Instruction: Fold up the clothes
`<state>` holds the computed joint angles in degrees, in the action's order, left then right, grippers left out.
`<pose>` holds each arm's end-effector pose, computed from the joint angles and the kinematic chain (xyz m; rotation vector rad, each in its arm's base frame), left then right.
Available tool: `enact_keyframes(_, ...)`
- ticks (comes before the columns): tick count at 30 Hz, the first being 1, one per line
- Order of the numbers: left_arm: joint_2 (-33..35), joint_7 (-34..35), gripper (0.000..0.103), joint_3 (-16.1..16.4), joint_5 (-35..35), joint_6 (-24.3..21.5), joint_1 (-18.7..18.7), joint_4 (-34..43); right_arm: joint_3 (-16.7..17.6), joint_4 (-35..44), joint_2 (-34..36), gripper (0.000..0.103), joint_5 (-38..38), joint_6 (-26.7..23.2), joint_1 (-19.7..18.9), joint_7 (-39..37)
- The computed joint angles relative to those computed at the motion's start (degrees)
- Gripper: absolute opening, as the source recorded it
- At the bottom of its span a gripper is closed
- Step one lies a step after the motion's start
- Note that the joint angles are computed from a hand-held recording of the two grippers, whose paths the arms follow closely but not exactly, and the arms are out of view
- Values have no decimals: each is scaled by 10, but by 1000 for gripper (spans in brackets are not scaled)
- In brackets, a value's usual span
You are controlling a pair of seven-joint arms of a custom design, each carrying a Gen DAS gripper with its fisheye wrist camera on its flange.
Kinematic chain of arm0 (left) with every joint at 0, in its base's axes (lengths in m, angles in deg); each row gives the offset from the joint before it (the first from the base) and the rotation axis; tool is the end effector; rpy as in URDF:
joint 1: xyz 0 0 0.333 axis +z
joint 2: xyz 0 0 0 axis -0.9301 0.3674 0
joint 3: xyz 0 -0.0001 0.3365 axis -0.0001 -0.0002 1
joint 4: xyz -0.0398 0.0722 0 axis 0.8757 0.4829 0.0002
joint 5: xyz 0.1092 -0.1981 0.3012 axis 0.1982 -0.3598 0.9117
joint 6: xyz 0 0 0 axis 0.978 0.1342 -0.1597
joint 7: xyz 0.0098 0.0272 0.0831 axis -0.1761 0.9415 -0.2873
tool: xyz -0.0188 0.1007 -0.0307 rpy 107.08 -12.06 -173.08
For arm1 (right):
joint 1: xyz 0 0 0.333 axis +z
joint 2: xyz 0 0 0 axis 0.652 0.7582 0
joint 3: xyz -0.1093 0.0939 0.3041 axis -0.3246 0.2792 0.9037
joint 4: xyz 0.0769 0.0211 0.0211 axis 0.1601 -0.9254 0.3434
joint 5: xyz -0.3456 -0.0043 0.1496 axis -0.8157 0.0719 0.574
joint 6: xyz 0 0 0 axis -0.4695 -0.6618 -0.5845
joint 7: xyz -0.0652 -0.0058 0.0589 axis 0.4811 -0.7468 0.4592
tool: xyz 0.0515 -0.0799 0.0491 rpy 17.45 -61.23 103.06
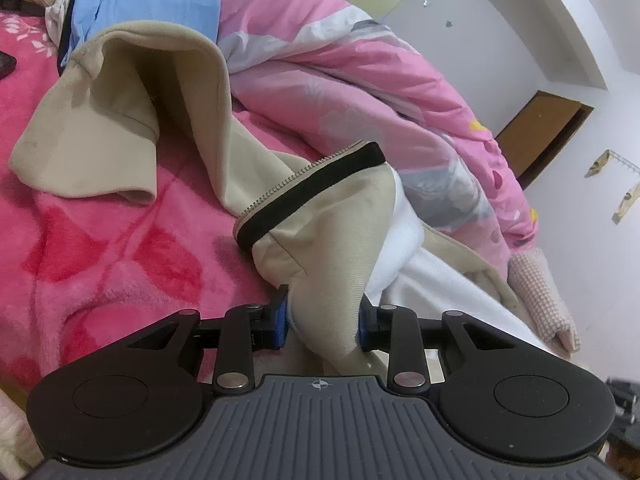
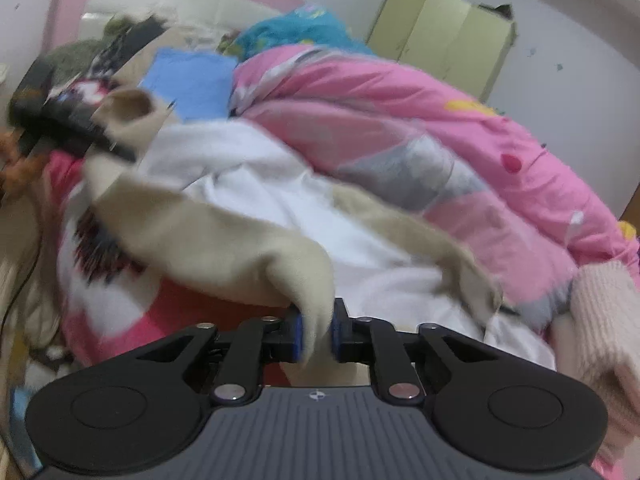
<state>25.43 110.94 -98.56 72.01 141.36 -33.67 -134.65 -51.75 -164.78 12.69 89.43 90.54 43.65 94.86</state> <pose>0.6159 -0.1478 0.4890 -1.9720 1.5731 -1.5942 0.5105 0.0192 0.6012 -2.0965 1.1343 -0.9958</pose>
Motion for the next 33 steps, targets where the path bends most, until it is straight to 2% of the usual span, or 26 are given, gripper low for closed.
enact_keyframes(2,-2,0,29,-8,5,1,8,-4,7,-15,-12,14,-23,-29,-14,9)
enact_keyframes(6,41,32,31,-93,16,-31,67,-2,5,-17,-3,14,-47,-100,-28,43)
enact_keyframes(7,45,41,33,-101,11,-36,71,-2,5,-19,-3,14,-51,-111,-28,53)
enact_keyframes(9,43,56,38,-98,-1,-32,65,-2,5,-22,-2,16,-61,-131,-29,73)
enact_keyframes(11,43,70,48,-95,-13,-29,59,-2,5,-23,-9,20,-69,-144,-29,91)
enact_keyframes(13,46,82,55,-96,-27,-27,55,-1,-14,-20,-23,24,-31,-158,-14,75)
enact_keyframes(17,51,100,59,-94,-46,-29,46,3,-72,-2,-46,49,134,-160,22,15)
enact_keyframes(18,51,103,60,-92,-50,-30,44,4,-79,5,-46,60,168,-150,22,15)
enact_keyframes(20,51,108,61,-90,-59,-32,39,5,-87,21,-37,71,230,-118,15,35)
enact_keyframes(23,46,116,63,-80,-73,-38,29,6,-74,58,1,70,226,-86,-17,106)
enact_keyframes(24,43,118,63,-74,-79,-44,21,8,-64,74,19,55,196,-80,-27,122)
enact_keyframes(25,41,122,63,-67,-88,-51,13,11,-55,92,40,46,159,-81,-33,131)
enact_keyframes(27,38,131,63,-57,-106,-72,-2,18,-41,134,84,28,80,-88,-38,147)
enact_keyframes(30,32,142,63,-33,-130,-80,-27,25,-38,214,167,24,-54,-122,-22,152)
enact_keyframes(31,27,145,63,-23,-137,-79,-37,25,-45,239,192,23,-108,-139,-11,167)
enact_keyframes(33,18,155,63,-5,-148,-80,-54,26,-83,280,228,16,-262,-197,20,234)
